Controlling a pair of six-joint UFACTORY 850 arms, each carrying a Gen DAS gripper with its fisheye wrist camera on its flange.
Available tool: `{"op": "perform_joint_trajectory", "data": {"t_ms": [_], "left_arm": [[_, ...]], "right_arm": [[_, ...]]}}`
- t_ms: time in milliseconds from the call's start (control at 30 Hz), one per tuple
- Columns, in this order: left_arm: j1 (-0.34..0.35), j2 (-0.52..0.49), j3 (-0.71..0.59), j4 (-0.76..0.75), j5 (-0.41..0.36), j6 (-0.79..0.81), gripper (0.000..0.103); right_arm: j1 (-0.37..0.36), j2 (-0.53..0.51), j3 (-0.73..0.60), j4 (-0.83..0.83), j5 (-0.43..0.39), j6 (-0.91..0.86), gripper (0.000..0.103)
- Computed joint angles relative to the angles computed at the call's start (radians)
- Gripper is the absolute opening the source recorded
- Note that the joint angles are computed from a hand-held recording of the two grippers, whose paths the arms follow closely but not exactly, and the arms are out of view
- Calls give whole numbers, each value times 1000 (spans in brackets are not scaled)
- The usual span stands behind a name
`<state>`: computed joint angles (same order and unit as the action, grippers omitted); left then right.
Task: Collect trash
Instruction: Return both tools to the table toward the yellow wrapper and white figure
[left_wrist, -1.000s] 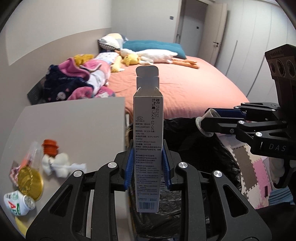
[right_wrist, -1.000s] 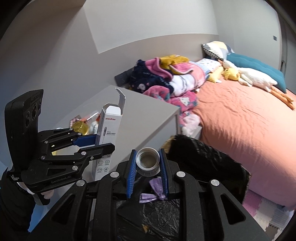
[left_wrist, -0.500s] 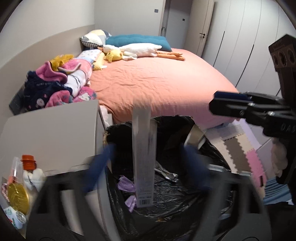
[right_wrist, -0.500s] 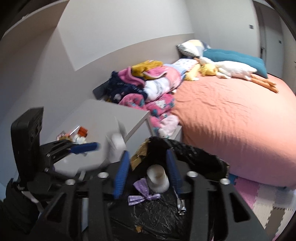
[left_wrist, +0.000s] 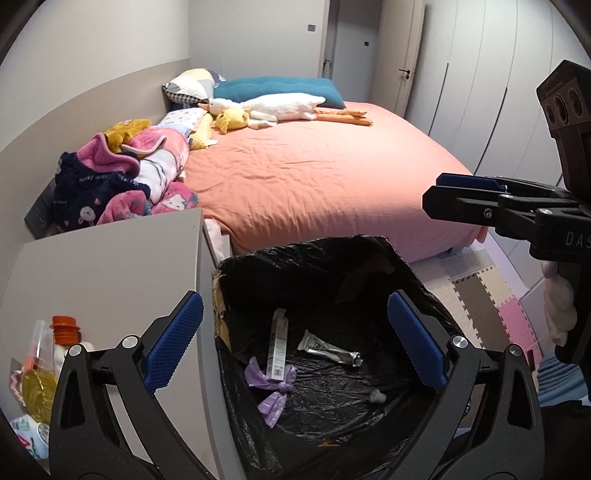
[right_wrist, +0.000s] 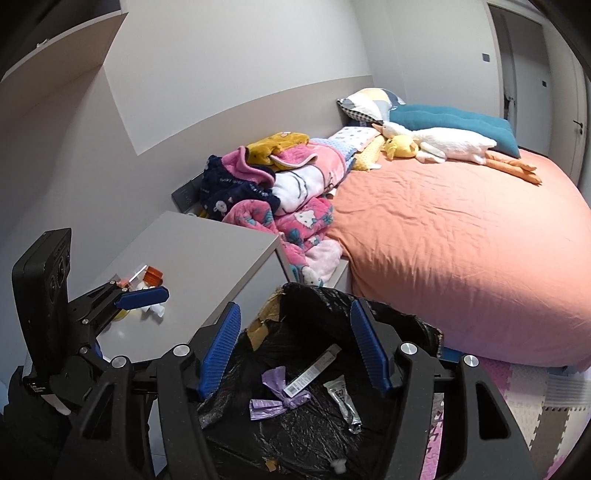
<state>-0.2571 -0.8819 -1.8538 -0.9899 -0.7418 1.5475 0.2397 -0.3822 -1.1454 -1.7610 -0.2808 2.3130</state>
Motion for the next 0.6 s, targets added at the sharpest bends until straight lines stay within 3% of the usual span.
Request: {"op": "perform_joint_trajectory", "data": {"t_ms": [600], "left_arm": [[63, 26, 43, -25, 80, -23, 97]], "right_arm": [[31, -123, -166, 39, 117, -153, 63]]}}
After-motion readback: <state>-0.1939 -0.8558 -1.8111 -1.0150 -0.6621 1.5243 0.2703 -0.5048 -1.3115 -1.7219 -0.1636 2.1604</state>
